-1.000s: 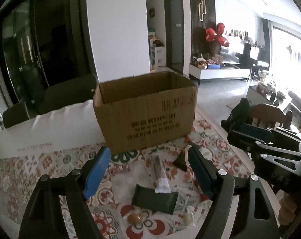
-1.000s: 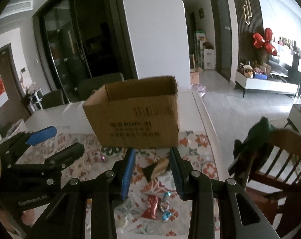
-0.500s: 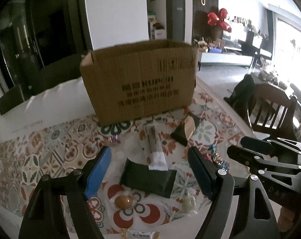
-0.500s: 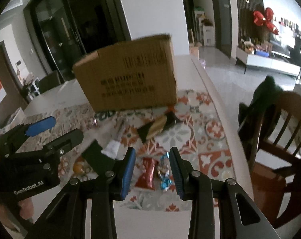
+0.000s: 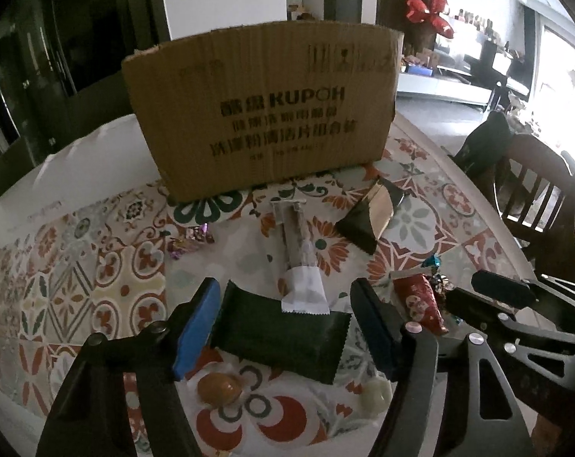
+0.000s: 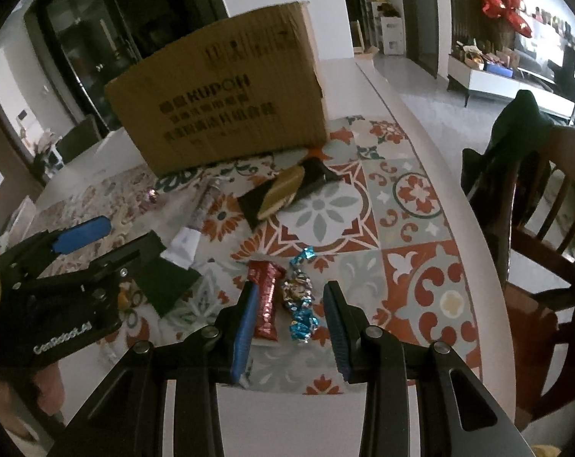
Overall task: Organize snacks
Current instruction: 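Grasp the white-wrapped bar with the left tool while the right tool grasps the blue candy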
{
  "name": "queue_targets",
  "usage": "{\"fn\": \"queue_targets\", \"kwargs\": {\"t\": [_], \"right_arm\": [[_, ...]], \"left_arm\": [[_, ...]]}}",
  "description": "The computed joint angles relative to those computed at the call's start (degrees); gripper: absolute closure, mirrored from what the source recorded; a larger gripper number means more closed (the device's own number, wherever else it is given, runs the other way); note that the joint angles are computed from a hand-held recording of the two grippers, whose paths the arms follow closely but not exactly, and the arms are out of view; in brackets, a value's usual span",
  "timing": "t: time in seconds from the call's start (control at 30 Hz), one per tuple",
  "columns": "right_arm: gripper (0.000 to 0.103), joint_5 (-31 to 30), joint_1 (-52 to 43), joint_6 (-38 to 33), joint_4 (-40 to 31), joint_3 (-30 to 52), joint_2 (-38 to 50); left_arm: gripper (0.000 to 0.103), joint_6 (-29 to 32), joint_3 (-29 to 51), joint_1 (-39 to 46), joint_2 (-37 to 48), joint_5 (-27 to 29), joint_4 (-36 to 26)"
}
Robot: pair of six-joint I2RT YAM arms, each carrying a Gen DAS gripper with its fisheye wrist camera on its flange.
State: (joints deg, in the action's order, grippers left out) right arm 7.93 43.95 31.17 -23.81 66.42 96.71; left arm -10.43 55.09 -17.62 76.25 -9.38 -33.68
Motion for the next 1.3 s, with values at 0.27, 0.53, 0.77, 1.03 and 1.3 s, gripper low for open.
{"fn": "queue_targets", "kwargs": {"t": [0.27,0.53,0.77,1.03,1.3], "right_arm": [[0.072,-1.4,-1.1,0.5,1.3,-0.3,1.9],[0.076,-2.5,-1.8,0.9,2.1,0.3,3.6],[0.078,-0.9,-1.3,1.2,2.6,0.9,4.6],[0.078,0.1,-2.2,1.2,3.5,2.0,5.3],[0.078,-0.7,-2.8,1.0,4.5,2.7,5.6]], "left_arm": [[0.038,-0.9,2.1,0.3,5.4,0.6,2.1],[0.045,-1.7,4.7,0.7,10.9,1.4,3.3],[0.051,-2.0,5.8,1.4,13.7,1.6,3.9],[0.076,-2.3,5.8,2.1,14.9,2.4,4.7],[0.083,-2.0,5.6,2.5,14.7,4.0,5.1]]}}
